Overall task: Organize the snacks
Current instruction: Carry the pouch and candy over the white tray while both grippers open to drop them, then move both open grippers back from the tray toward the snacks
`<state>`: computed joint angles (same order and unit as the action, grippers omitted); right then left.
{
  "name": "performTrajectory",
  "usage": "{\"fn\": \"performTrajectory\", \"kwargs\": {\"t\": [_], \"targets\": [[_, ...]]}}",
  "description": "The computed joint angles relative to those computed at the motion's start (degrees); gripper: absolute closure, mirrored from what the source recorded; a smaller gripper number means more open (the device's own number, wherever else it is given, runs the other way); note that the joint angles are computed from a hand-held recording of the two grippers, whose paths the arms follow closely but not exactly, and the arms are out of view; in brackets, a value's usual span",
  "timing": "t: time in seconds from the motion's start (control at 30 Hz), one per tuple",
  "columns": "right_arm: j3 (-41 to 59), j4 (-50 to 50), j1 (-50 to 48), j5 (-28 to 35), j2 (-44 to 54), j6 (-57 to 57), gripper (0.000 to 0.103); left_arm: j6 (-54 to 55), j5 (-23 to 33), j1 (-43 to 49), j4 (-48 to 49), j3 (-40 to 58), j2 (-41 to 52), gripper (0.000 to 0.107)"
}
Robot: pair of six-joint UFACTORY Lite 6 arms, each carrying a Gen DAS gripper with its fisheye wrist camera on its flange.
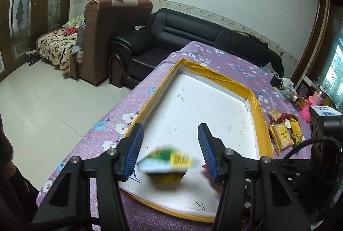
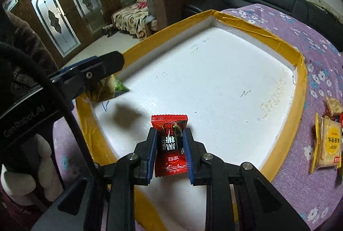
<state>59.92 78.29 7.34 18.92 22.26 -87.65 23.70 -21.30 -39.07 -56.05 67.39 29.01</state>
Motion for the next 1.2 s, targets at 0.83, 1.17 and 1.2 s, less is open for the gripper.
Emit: {"fn": "performTrajectory", "kwargs": {"t": [0.83, 1.17, 1.2], "targets": [[-27.17, 19.54, -12.98, 5.77, -33.01, -18.94, 0.065, 44.67, -24.49, -20.73, -49.2, 12.47, 0.8, 0.012], [-30.95, 14.19, -21.52, 10.98, -37.81, -15.41, 0.064, 50.92, -31.37, -24.81, -53.61, 19.44, 4.19, 0.012], [-31.17, 13.93, -22.44, 11.64, -37.85, -15.54, 0.064, 51.47, -31.7, -25.06, -53.94, 20.06, 4.48, 0.012]]}}
